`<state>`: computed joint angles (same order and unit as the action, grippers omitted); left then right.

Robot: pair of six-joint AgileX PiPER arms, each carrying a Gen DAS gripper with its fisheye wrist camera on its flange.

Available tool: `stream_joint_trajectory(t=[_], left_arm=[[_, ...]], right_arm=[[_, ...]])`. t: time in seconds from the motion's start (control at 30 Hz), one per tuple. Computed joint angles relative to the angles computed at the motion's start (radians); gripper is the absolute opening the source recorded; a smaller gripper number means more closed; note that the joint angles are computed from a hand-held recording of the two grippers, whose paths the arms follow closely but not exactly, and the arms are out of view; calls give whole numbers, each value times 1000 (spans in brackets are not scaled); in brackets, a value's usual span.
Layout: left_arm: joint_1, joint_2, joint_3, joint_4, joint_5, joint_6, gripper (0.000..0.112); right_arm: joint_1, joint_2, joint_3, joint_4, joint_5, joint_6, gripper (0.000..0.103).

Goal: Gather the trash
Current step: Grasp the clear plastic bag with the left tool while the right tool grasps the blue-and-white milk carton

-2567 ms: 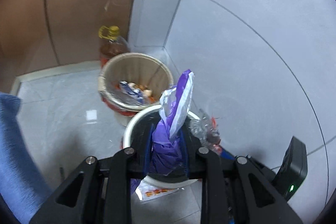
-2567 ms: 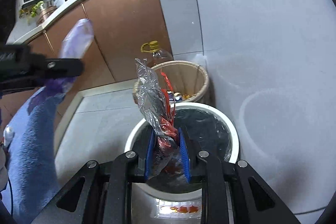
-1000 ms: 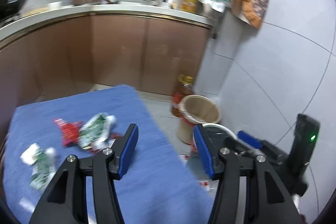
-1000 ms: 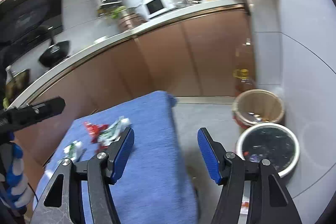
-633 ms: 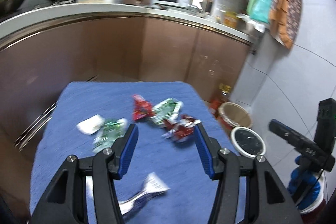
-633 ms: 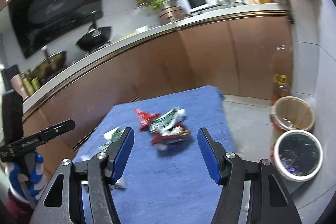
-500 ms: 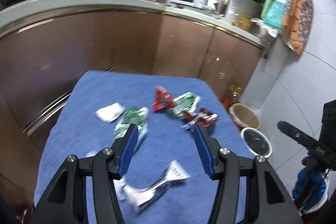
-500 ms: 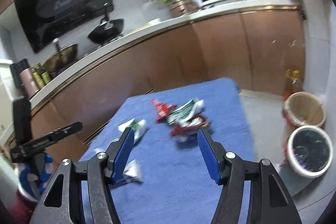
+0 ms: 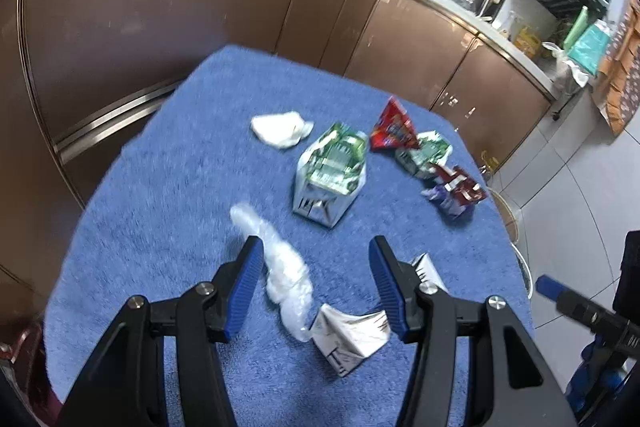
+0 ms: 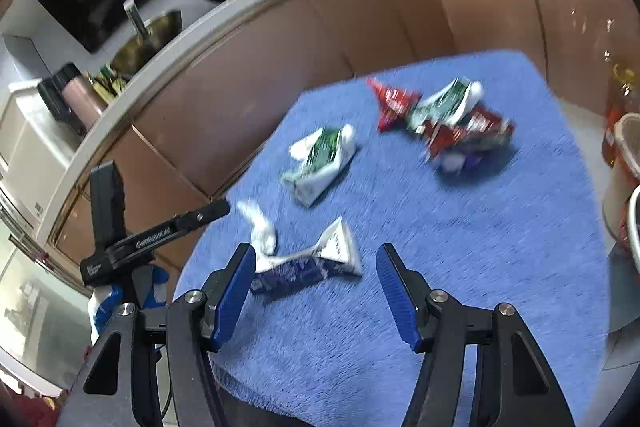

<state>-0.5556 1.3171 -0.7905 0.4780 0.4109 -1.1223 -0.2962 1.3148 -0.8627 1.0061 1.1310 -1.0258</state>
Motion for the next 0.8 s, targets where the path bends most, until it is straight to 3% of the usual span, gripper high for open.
stream_joint_trajectory(t=[0.2, 0.5, 0.63, 0.8], left_arm=[[113, 91, 22, -355, -101, 347, 53], [226, 218, -4, -921, -123, 935, 51], [274, 214, 43, -1163, -148, 1187, 32], [340, 177, 101, -1409, -144, 1460, 27]], right_arm=[[164, 97, -1, -43, -59, 60, 60], [306, 226, -58, -64, -115, 134, 60], [344, 292, -97, -73, -127, 167, 60], [377, 367, -156, -80, -147, 226, 60]])
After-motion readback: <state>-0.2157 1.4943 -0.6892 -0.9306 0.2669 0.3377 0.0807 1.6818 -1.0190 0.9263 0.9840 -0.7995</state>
